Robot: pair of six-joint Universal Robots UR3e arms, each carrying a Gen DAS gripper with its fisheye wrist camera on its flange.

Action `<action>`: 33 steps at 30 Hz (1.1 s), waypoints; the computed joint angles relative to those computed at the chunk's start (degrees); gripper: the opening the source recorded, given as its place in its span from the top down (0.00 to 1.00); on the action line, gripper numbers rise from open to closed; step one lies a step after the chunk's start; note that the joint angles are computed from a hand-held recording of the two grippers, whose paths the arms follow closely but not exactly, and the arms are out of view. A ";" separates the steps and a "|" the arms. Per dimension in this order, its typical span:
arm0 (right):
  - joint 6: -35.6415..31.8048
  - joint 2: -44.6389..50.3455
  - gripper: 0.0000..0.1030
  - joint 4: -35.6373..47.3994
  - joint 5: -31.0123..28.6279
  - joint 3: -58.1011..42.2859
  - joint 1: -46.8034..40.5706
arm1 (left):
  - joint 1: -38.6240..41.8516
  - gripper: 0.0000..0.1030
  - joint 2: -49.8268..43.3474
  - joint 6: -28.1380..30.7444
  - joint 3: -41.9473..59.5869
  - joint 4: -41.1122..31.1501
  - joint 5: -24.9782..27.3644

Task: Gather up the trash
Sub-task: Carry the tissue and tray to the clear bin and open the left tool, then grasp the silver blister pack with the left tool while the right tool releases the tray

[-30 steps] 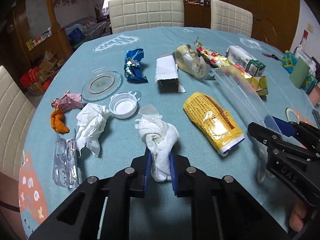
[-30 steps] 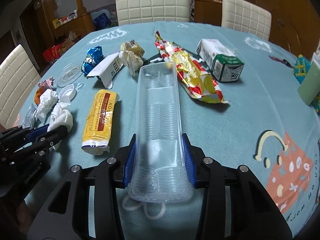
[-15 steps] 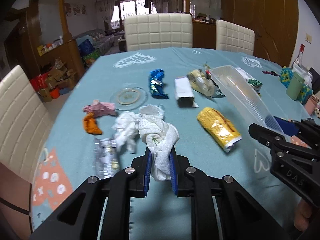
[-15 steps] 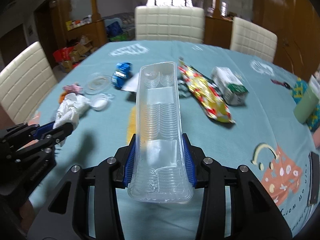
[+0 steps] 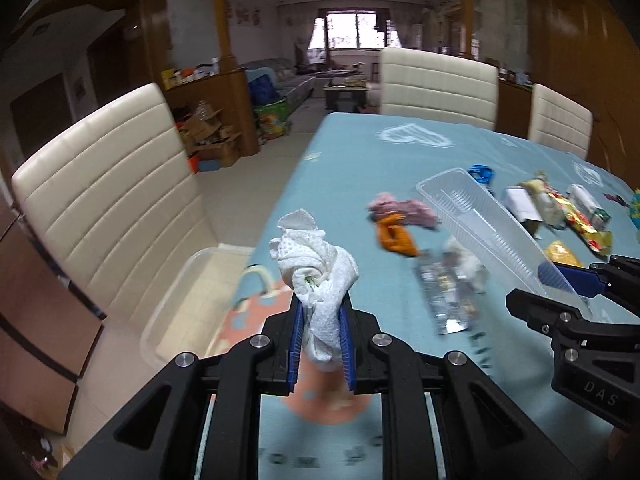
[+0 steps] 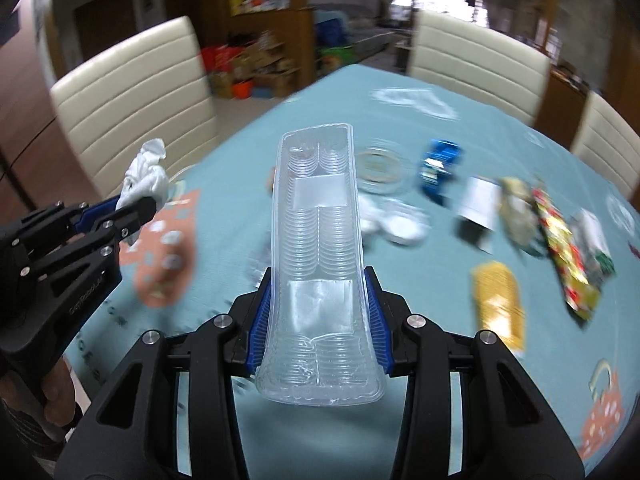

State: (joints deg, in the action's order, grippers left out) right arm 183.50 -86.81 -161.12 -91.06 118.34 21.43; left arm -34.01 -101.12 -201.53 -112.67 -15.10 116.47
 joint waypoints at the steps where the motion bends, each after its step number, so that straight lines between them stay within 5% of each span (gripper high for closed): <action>1: 0.28 1.99 0.58 0.69 -0.21 -2.39 1.39 | 2.04 0.84 1.44 0.40 -1.97 0.31 -0.78; 14: 0.10 35.08 0.57 16.01 -6.95 -49.94 14.09 | 25.11 0.80 3.55 12.17 -10.02 6.42 -11.11; 15: 0.18 36.66 0.57 17.41 -6.98 -52.61 14.06 | 26.00 0.76 2.72 12.79 -9.56 6.58 -12.06; 16: 0.34 38.90 0.57 19.39 -6.85 -56.38 13.91 | 26.81 0.58 1.88 13.22 -8.99 6.65 -12.82; 17: 0.50 41.14 0.57 21.33 -6.90 -60.14 13.69 | 27.19 0.30 0.75 13.00 -8.25 6.74 -12.37; 19: 0.34 44.17 0.57 23.77 -6.35 -64.82 12.91 | 27.23 0.17 -1.34 12.21 -7.84 9.01 -9.64; 33: -1.65 62.28 0.53 41.92 -2.32 -96.05 14.78 | 35.08 0.17 1.98 13.60 -18.56 14.94 -9.35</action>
